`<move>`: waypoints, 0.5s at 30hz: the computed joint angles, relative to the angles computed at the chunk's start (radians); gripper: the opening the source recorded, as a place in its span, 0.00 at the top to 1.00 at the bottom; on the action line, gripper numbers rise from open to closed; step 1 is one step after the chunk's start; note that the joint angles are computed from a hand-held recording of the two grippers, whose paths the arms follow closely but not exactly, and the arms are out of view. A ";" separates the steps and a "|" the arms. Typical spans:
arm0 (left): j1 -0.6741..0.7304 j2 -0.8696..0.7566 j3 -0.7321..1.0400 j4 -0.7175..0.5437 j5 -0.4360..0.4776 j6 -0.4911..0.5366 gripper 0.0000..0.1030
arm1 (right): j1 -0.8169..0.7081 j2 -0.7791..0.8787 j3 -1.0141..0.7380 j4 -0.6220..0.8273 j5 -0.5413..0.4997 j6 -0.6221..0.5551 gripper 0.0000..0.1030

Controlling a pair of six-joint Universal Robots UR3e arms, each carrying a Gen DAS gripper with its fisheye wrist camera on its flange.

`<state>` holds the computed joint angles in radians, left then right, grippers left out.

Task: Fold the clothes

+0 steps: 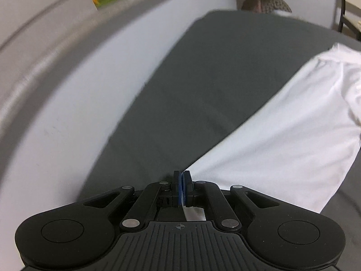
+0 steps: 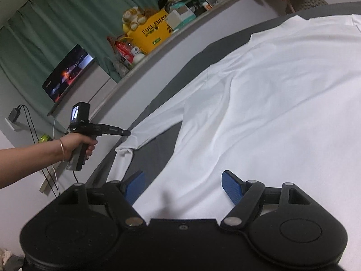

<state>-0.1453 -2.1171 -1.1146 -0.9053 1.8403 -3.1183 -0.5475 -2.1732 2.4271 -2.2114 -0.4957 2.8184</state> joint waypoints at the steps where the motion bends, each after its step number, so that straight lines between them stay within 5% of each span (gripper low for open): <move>1: 0.001 0.007 -0.028 0.030 -0.004 -0.010 0.97 | -0.001 0.000 -0.002 0.011 -0.001 -0.009 0.28; 4: 0.015 0.045 -0.126 0.125 -0.033 -0.066 0.97 | 0.002 -0.002 -0.007 0.031 -0.006 -0.019 0.28; 5: 0.025 0.067 -0.164 0.151 -0.051 -0.100 0.89 | 0.005 -0.002 -0.009 0.033 -0.005 -0.016 0.28; 7: 0.042 0.110 -0.228 0.182 -0.068 -0.167 0.60 | 0.010 0.000 -0.013 0.035 -0.005 -0.010 0.28; 8: 0.047 0.134 -0.256 0.187 -0.064 -0.197 0.37 | 0.012 0.000 -0.015 0.037 -0.005 -0.008 0.28; 9: 0.050 0.168 -0.307 0.217 -0.060 -0.217 0.28 | 0.013 -0.001 -0.014 0.037 -0.007 -0.007 0.28; 15: 0.126 0.430 -0.633 0.330 -0.209 -0.261 0.28 | 0.024 -0.012 -0.010 0.035 -0.017 0.000 0.28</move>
